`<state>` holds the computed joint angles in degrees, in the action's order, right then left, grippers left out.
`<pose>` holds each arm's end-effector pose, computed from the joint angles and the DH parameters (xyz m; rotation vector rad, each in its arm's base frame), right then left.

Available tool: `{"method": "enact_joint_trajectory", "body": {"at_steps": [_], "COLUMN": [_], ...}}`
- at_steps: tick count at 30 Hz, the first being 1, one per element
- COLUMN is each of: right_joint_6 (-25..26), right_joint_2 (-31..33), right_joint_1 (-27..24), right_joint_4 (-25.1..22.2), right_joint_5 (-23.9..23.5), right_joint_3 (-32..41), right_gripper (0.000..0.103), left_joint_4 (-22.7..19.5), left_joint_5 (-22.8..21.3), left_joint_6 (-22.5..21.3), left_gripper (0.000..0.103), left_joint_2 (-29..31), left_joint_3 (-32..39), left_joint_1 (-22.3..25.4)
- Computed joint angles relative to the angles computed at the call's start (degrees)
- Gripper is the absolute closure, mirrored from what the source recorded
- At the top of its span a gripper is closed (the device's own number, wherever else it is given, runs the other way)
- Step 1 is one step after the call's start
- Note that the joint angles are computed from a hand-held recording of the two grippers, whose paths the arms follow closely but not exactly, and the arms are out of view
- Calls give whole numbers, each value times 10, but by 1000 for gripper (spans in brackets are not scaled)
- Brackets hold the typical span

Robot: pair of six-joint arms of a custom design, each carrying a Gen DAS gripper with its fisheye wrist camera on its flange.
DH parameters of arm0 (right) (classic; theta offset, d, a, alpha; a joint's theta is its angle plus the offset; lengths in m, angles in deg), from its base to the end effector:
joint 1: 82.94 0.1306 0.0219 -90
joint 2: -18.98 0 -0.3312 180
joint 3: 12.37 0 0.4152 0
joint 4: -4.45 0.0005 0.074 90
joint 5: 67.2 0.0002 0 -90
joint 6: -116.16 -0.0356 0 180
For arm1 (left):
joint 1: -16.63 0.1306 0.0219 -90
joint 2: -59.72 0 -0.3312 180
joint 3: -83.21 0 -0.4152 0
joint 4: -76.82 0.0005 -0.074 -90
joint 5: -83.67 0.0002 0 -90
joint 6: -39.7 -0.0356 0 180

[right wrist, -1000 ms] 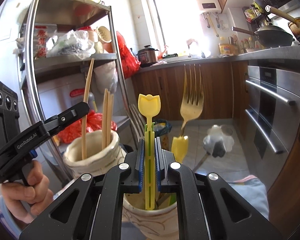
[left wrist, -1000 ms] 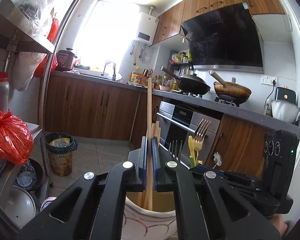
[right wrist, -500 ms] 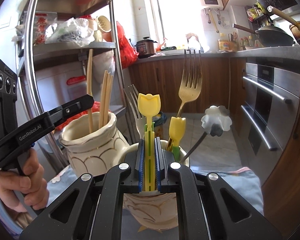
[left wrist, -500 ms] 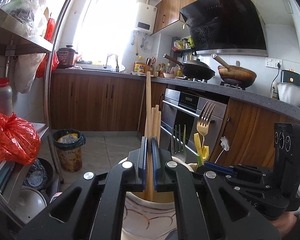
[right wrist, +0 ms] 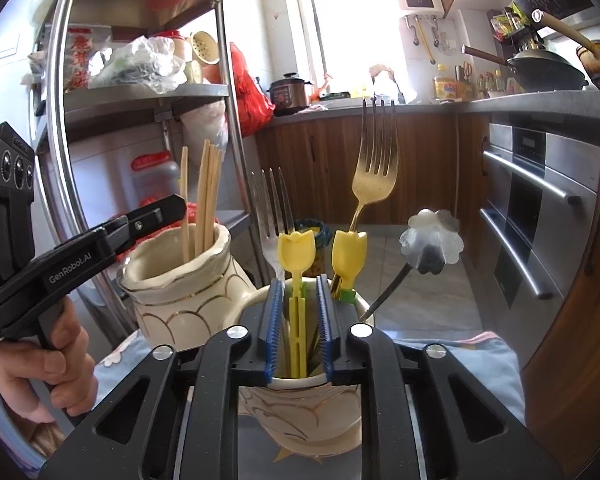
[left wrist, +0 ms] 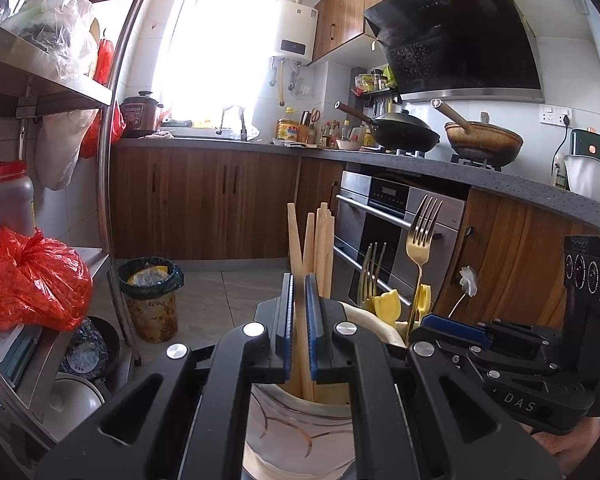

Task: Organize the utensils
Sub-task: 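Lower the chopstick into the holder with the left tool while the right lowers the spoon, then open both tools and withdraw them from the holder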

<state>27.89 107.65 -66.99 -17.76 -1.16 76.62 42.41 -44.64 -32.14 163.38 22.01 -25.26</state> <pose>0.5040 0.1586 0.4241 -0.5734 1.8753 0.5711 0.4589 -0.3826 0.5270 -0.0635 1.8327 -0.0969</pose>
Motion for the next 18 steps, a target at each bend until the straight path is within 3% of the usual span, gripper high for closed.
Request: {"method": "enact_joint_trajectory", "body": {"at_steps": [1, 3, 7, 18], "right_joint_6": [-1, -2, -8, -29], "right_joint_2": [-4, -12, -37, -103], "right_joint_1": [-1, -4, -13, -36], "right_joint_4": [6, 16, 36, 89], "right_joint_5": [-2, -7, -12, -2], "right_joint_3": [-5, -13, -36, -114], "right_gripper": [78, 76, 73, 47], "left_joint_4": [0, 3, 14, 40], "left_joint_5": [-3, -12, -26, -78], "left_joint_6": [-2, -8, -24, -15], "left_gripper": [96, 83, 74, 40], "left_joint_2": [0, -1, -12, -57], "left_joint_3": [0, -1, -10, -68], "left_joint_1": [-2, -6, -17, -48]}}
